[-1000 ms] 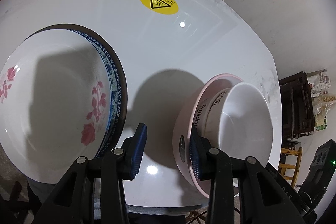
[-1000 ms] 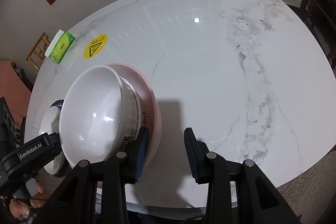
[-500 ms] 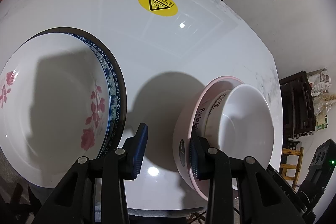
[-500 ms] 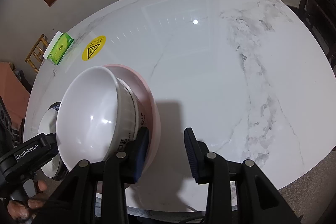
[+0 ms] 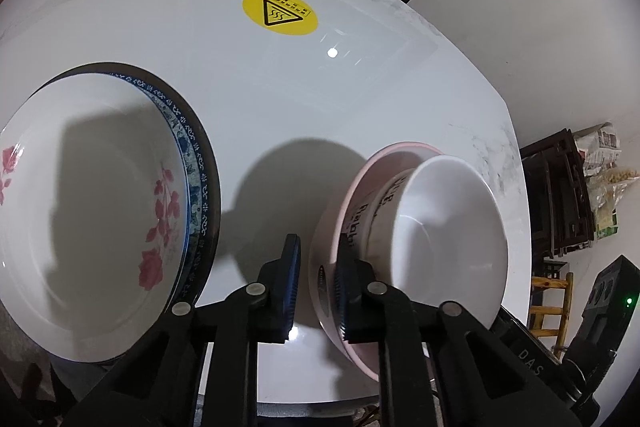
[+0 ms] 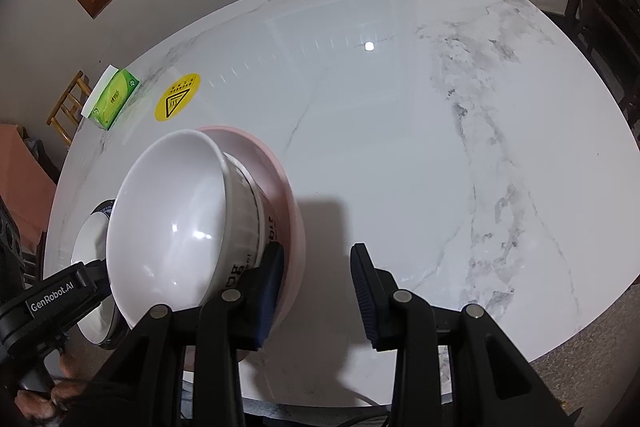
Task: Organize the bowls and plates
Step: 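Lift the pink bowl stack with both tools and carry it over the plate stack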
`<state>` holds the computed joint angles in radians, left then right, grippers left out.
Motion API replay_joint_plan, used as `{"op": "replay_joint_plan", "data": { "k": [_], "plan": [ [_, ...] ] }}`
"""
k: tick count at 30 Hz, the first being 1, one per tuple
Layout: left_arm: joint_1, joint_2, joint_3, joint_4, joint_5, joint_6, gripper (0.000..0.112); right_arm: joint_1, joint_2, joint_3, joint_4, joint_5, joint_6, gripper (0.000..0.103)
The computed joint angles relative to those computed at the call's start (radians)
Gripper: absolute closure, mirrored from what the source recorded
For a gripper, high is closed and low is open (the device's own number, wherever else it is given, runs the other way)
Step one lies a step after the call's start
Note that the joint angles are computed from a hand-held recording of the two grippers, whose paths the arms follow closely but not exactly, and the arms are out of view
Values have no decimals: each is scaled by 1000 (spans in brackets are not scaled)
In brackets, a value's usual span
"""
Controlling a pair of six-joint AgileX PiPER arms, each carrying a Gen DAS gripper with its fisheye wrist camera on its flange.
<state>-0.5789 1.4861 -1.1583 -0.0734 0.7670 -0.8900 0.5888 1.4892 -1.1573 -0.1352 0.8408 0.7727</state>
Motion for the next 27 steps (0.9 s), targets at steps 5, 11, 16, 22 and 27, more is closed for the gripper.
{"op": "replay_joint_plan", "data": {
  "k": [5, 11, 16, 22, 27],
  "plan": [
    [-10, 2, -2, 17, -6, -10, 105, 1, -5, 4, 12, -16, -7, 80],
    [-17, 4, -4, 34, -9, -28, 105, 6, -6, 7, 21, -32, -10, 87],
    [-21, 1, -2, 52, -4, -38, 105, 22, -3, 4, 2, -34, 11, 91],
    [-22, 0, 0, 56, -3, -39, 105, 16, -6, 7, 12, -42, 12, 91],
    [-22, 0, -2, 60, 2, -39, 106, 21, -5, 6, 7, -42, 23, 91]
  ]
}}
